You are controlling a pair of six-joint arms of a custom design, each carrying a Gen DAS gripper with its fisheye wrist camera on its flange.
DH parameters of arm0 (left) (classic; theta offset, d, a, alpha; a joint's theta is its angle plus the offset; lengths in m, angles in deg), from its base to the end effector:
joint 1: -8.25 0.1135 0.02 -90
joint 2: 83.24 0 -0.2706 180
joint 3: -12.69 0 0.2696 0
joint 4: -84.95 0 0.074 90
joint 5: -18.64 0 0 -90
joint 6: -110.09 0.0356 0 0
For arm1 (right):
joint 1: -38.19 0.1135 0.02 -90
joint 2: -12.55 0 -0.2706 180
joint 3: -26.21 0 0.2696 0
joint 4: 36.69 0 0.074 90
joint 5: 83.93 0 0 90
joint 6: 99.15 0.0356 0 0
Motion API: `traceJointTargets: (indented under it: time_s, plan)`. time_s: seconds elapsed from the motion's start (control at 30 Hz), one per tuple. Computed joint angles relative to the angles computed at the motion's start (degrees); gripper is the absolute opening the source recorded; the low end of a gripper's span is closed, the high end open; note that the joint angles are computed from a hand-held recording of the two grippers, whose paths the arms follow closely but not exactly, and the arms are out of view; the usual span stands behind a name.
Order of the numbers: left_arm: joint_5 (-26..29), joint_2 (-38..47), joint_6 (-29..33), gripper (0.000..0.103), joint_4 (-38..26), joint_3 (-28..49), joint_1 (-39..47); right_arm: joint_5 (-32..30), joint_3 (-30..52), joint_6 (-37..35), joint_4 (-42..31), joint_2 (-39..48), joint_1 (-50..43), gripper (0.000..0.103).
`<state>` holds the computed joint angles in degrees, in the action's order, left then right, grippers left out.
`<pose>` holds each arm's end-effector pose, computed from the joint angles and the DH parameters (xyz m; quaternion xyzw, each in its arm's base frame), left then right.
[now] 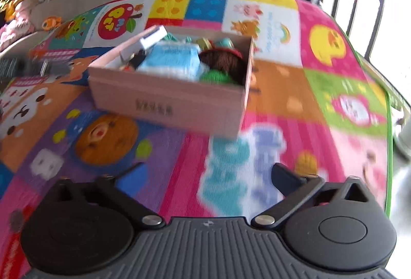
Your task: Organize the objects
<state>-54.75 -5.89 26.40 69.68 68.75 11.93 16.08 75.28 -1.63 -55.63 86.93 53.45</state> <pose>0.2988 0.0090 0.2152 0.0852 0.8821 -0.0898 0.4545 0.2611 0.0648 0.1827 -0.0281 0.9180 -0.0023 0.3955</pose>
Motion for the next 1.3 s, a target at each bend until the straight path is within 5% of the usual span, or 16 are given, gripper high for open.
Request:
traceJointTargets:
  time_s: [0.17,0.4,0.5,1.3]
  plan:
    - [-2.7,-2.6,-0.4,0.100,-2.2,-6.3,-1.6,3.1,-4.1,7.5,-0.6,-1.6,2.8,0.103]
    - [-12.8,3.3,-1.4,0.101,7.2,-7.0,-7.5,5.5,-5.0,7.3,6.9,2.0,2.3,0.103]
    - [-12.5,5.2,-1.1,0.101,8.0,-5.7,-7.8,5.1,-6.1,6.7,12.0,3.5,1.6,0.103]
    - [-12.5,7.0,-2.2,0.102,8.2,-4.3,-9.0,6.7,-5.0,7.6,12.6,5.4,2.0,0.103]
